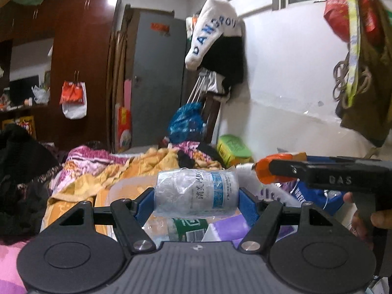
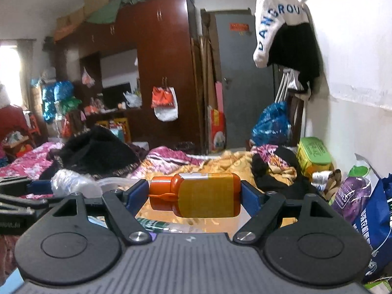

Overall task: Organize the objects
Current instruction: 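Carry the roll with the left gripper while the right gripper carries the bottle over the second basket, then open both grippers to drop the roll and bottle into the basket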

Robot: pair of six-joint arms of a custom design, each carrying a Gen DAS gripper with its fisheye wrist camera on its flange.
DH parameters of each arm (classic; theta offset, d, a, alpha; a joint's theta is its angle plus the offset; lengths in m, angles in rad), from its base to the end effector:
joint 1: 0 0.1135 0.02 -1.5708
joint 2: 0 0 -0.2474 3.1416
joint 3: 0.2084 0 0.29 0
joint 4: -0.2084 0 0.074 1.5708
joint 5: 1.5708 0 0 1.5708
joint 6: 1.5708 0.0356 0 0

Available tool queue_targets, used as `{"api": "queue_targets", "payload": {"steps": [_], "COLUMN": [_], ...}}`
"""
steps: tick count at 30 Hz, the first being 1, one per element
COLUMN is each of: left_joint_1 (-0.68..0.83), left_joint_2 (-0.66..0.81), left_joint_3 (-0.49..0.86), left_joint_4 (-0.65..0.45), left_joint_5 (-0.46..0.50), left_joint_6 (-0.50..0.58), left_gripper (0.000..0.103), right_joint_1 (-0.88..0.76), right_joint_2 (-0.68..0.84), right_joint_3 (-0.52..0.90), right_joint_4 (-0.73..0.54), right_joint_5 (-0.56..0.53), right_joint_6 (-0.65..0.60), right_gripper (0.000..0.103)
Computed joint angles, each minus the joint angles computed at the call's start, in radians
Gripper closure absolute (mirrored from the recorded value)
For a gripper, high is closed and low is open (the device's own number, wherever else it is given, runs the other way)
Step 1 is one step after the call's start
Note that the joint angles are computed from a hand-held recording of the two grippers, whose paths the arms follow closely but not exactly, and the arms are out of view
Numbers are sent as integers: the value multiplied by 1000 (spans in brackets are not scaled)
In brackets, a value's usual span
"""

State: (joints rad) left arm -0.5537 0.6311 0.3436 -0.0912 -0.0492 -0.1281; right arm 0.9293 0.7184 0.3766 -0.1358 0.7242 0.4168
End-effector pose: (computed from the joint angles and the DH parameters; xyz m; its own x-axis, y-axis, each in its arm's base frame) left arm 0.1805 -0.1095 0.1961 -0.3740 0.0812 -0.9239 0.4422 0.8913 -0.1007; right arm 0.1449 0.1546 0.1915 -0.3519 0.0356 -0.9354 -0.1154 0.9900 0.0811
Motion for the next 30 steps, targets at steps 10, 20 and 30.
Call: {"api": "queue_targets", "payload": {"steps": [10,20,30], "left_joint_1": [-5,-2,-4], "left_joint_2": [46,110,109], "left_joint_3": [-6,-4,-48], "left_joint_4": [24,67,129], "left_joint_5": [-28,-49,-33], "left_joint_6": [-9,-5,17], "left_gripper": [28,28,12], "right_joint_1": [-55,-81,-71], "right_joint_2": [62,67,32], "right_joint_3": [16,25,-7], "right_joint_4": [11,5,47], "right_joint_5": [-68,-112,-74], "right_joint_6": [-5,-6,-44], "right_gripper": [21,21,7]}}
